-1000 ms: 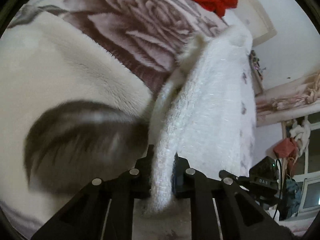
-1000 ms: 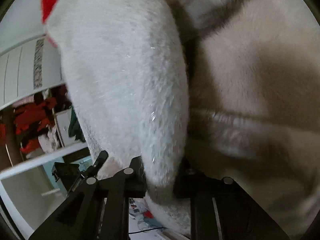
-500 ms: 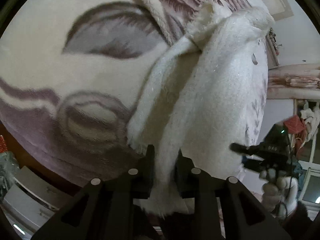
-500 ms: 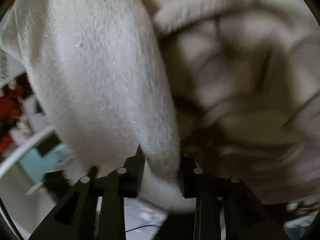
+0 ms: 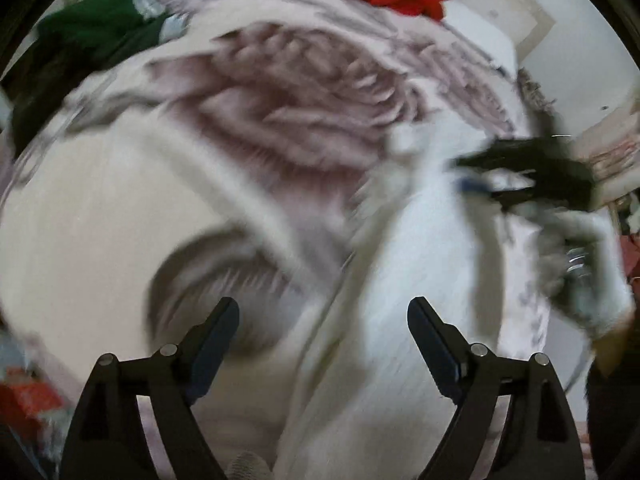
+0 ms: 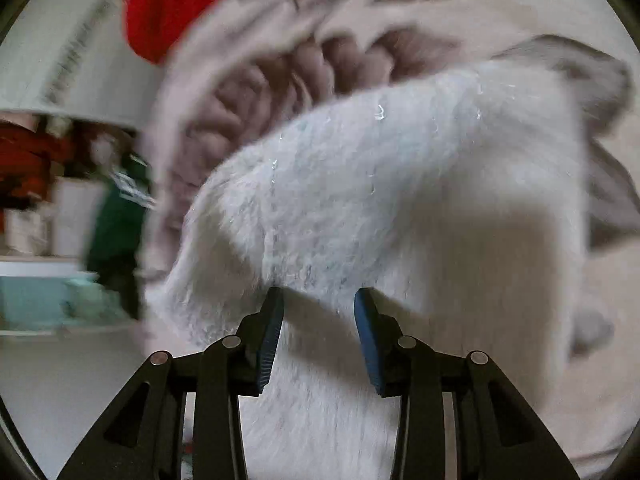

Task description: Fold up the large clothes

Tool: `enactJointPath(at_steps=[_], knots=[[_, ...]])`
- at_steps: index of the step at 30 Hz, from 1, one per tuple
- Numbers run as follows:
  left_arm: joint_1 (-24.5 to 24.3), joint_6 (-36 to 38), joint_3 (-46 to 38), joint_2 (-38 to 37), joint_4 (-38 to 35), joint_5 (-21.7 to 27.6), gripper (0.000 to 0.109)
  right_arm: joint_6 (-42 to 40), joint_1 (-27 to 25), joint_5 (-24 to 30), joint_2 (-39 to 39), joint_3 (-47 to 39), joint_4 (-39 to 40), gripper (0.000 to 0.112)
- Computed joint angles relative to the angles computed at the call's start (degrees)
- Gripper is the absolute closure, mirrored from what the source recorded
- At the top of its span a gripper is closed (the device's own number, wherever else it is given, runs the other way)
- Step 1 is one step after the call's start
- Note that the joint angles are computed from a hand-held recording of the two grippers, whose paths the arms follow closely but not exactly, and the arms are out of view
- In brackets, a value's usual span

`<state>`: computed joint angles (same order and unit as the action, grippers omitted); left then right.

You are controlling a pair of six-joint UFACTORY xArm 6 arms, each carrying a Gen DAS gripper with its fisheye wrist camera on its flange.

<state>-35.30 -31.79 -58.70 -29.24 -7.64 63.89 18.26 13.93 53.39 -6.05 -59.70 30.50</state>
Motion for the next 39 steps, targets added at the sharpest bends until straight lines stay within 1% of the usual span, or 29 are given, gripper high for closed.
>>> enactJointPath(at_steps=[1,2,3,4,5,6,7,8,10,11,12,13,14,17,19,20,21,22,25,27,30,31,32,33,34,35,37,38,39], knots=[[0.9,1.8,-1.2,2.7,-0.9,-2.2,0.023,-1.6,0.0,2.0,4.5,-3.1,0.1,0.071],[1.4,3.4,-3.3,6.4,-2.1,-4.0,0.023,-2.4,0.3,3.6,6.6,-4.9,-1.1,0.071],[1.9,4.6,-5.0,9.5,-3.1,-5.5,0.023,-2.7,0.3,4.4,7.1,-6.1,-1.2,0.071],[2.2,5.6,-6.6,12.3,-4.1,-6.7,0.023,-4.3,-1.0,5.1,5.5,-5.3,1.1,0.071],[2.6,7.0,-8.9,15.9,-5.8,-7.5,0.023,-6.8,-3.2,4.7,2.6,-3.1,5.4,0.071],[2.9,8.2,-11.2,19.2,-7.2,-7.9,0.023,-8.5,-5.4,5.3,-2.6,1.6,8.7,0.069],[3.0,8.8,-13.9,22.7,-8.0,-7.7,0.023,-8.6,-7.2,5.1,-6.2,4.0,10.9,0.061],[3.0,9.8,-16.5,25.8,-9.2,-7.4,0.023,-8.6,-9.7,5.0,-11.1,7.5,11.8,0.056],[3.1,12.3,-20.7,30.5,-11.2,-6.3,0.023,-6.6,-14.4,5.5,-19.0,12.6,9.2,0.050],[3.2,14.0,-22.9,33.5,-12.8,-5.8,0.031,-5.8,-17.2,6.1,-21.0,14.1,7.2,0.048],[3.4,15.9,-23.3,34.7,-15.0,-6.7,0.048,-5.9,-19.3,7.1,-21.4,14.7,6.6,0.047],[3.7,17.1,-23.3,34.7,-16.9,-6.6,0.094,-5.6,-20.9,8.1,-21.5,15.4,6.1,0.047],[4.1,17.7,-23.6,35.2,-18.8,-6.1,0.098,-5.6,-22.2,8.5,-20.0,16.0,5.5,0.047],[5.2,17.9,-20.6,32.4,-21.3,-9.0,0.098,-9.6,-23.6,7.6,-15.2,15.8,6.0,0.049],[5.6,17.5,-19.5,31.1,-20.4,-9.8,0.098,-11.3,-22.3,4.3,-14.1,15.8,6.8,0.057],[5.9,17.4,-19.1,31.2,-19.7,-10.2,0.098,-11.9,-21.2,2.6,-13.3,15.5,6.4,0.066],[6.4,17.7,-18.7,31.9,-19.6,-10.2,0.098,-11.1,-19.4,0.1,-11.3,14.9,5.0,0.068],[6.8,18.0,-18.4,33.2,-20.0,-10.4,0.097,-9.8,-18.5,-1.2,-9.2,14.2,3.8,0.068],[7.7,19.6,-17.9,35.8,-22.7,-9.1,0.092,-6.0,-17.1,0.3,-5.5,11.3,0.4,0.068],[7.7,19.9,-18.6,34.5,-22.4,-7.9,0.091,-2.1,-16.4,4.2,-7.8,9.5,-2.8,0.068],[7.8,18.7,-18.4,29.8,-19.2,-5.2,0.085,-2.9,-14.5,8.8,-14.9,9.0,-3.1,0.068],[7.5,17.0,-17.4,27.0,-15.0,-4.2,0.075,-3.1,-12.8,10.4,-16.7,8.7,-3.0,0.068],[7.4,16.2,-16.5,25.6,-12.6,-3.9,0.054,-3.2,-10.8,11.0,-17.2,8.4,-2.0,0.068],[7.4,15.1,-14.1,21.8,-9.3,-3.1,0.039,-3.5,-8.3,12.4,-17.5,8.2,-0.3,0.068],[7.5,14.5,-11.8,19.0,-7.3,-3.0,0.019,-3.5,-5.3,13.8,-16.7,7.6,0.8,0.068],[7.5,13.6,-9.6,16.6,-5.6,-3.1,0.019,-3.7,-3.0,14.4,-16.0,7.5,1.3,0.068],[7.7,11.3,-4.6,10.7,-2.0,-0.3,0.019,-3.0,2.9,15.7,-14.0,8.2,-1.5,0.068],[8.1,10.5,-1.8,7.7,-1.4,1.4,0.019,-1.8,7.0,14.8,-11.0,8.1,-5.5,0.067],[8.3,9.5,0.9,5.0,-0.9,2.9,0.019,-0.3,9.4,12.5,-9.3,8.6,-8.9,0.067]])
